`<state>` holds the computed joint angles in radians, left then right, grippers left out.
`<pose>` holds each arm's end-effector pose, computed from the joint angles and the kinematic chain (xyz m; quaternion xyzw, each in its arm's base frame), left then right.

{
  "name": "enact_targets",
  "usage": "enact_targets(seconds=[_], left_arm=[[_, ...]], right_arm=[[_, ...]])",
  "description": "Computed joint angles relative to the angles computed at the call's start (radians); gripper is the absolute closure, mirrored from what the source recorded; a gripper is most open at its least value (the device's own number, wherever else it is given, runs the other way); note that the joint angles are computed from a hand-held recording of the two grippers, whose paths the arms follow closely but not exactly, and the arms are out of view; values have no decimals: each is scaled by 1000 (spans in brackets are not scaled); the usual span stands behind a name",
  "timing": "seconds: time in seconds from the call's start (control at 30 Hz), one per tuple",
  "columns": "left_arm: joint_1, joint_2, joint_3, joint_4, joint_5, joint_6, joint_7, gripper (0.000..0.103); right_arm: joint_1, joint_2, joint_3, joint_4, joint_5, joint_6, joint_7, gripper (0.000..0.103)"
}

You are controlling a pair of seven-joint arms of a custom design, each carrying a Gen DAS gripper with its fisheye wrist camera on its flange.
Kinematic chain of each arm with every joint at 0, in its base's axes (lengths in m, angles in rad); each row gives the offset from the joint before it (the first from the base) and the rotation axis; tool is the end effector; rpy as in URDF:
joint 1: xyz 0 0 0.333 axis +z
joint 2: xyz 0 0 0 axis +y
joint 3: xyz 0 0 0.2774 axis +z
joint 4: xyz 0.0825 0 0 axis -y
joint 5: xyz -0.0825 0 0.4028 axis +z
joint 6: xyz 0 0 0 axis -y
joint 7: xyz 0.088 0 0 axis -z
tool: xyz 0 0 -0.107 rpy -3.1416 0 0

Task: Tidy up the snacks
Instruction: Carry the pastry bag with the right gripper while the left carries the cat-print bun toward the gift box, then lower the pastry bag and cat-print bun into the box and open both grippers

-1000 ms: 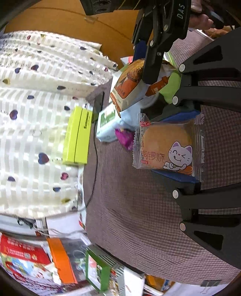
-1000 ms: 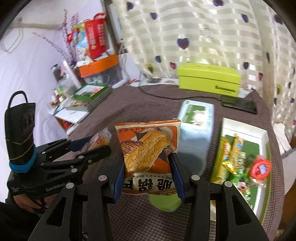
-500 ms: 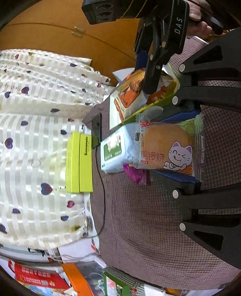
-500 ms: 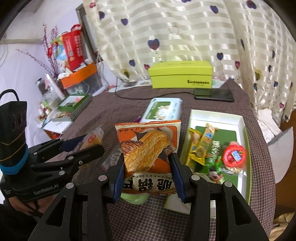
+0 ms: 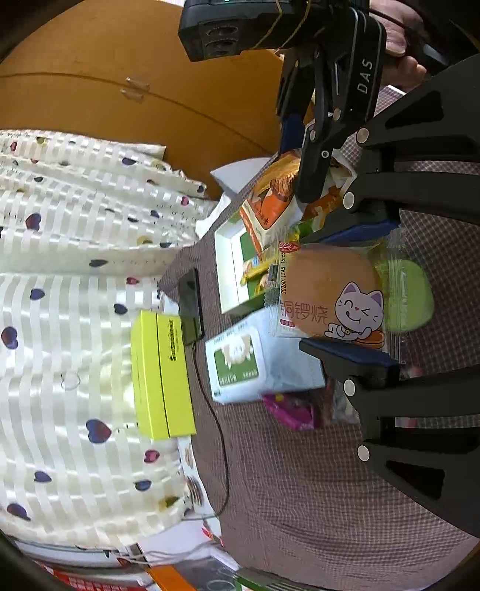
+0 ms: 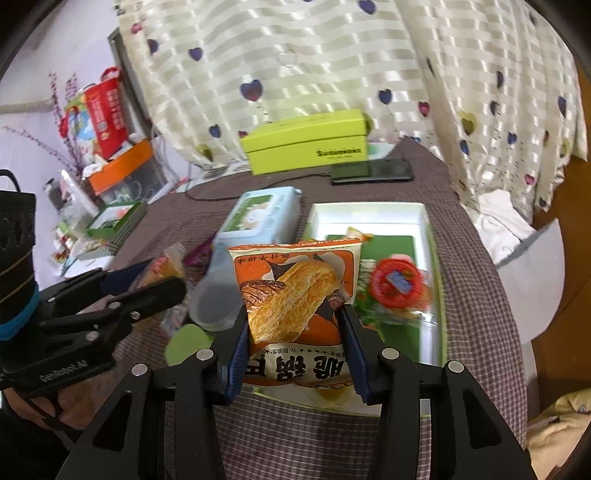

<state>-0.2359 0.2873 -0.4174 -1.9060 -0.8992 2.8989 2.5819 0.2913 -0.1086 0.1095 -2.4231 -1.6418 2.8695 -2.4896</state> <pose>0.5573 -0.3486 0.3748 -0.3422 0.8398 -0.4136 0.0810 0.4340 0.2440 0.3160 -0.5382 0.7266 -0.2419 0.3519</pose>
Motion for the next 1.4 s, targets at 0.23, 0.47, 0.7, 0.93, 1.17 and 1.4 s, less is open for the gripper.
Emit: enact_targets(seconds=[0.23,0.47,0.7,0.93,1.17,1.4], left_arm=[[-17,20,-3,27,34,-18,-26,55],[-31,45,1,51,87,-38,-67,55],[-34,57,-2,56,132,-54,-94,55],[-39,71,-3,70,160,-70,-111,55],[-44,81,-7,75,179,-76,-126,55],[-52,101,3,94,214,-91,-167,55]], right_arm=[[-23,-35,-10,-70,34,-15,8,58],[-49,-14,-17,-103,65,4,12,58],[-39,29,-14,-67,97,-7,-40,58],[-36,52,-24,-41,69,-16,-12,55],[-46,124,-53,25,22,0,20,56],[-61,170,-80,82,20,24,-29,56]])
